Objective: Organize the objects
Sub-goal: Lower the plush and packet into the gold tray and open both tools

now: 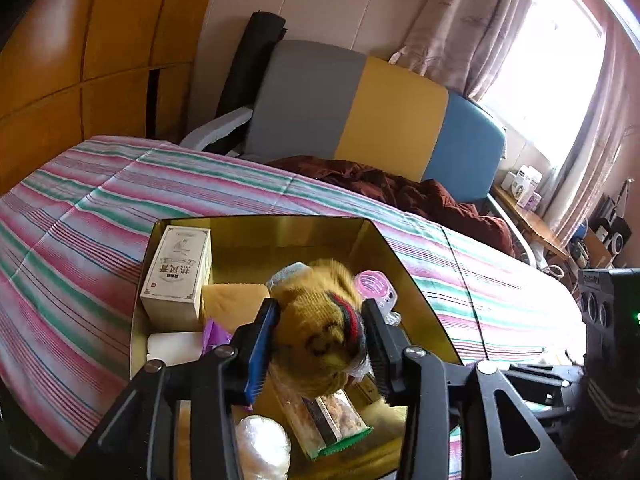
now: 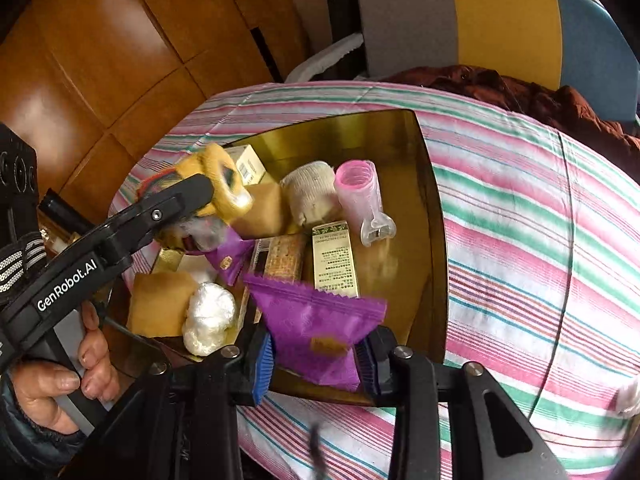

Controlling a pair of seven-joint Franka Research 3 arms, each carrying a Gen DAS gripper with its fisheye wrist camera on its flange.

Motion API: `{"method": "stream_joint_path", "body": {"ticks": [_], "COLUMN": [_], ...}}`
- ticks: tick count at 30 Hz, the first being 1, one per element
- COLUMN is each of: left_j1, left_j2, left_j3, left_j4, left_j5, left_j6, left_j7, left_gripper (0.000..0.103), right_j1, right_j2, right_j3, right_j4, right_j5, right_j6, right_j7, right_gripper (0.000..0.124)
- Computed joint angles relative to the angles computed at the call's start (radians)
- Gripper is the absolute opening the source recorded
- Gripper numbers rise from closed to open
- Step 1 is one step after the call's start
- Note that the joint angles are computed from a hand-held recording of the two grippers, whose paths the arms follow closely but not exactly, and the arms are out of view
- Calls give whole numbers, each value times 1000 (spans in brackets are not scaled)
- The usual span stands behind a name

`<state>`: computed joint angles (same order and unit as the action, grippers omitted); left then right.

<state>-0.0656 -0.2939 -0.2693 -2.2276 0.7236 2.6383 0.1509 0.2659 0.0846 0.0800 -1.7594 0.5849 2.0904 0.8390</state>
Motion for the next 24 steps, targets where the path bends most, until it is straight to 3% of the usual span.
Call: {"method": "stream_joint_path", "body": {"ticks": [2,10,17,24], "left_j1": [-3,-20,-35,-46], "left_j2": [11,5,-13,-30], "left_j3": [-2,-17,-33,-46], "left_j4": [6,-3,1,12], "left_j5": [-4,24,56,105], "left_j6": [-14,-91,-169,-222], "left_j7": [2,-4,-20,-44], "left_gripper": [53,54,62,67], "right_j1": [6,19,24,18], "right_j2": [3,2,-13,-43], "right_j3": [3,8,6,4], "right_j4": [-3,-43,-62,-82], "right_j5": [-14,-49,-70,0], "right_j6": [-3,16,73,120], "right_j7": [5,29,56,42], "right_gripper": [43,44,67,68]}}
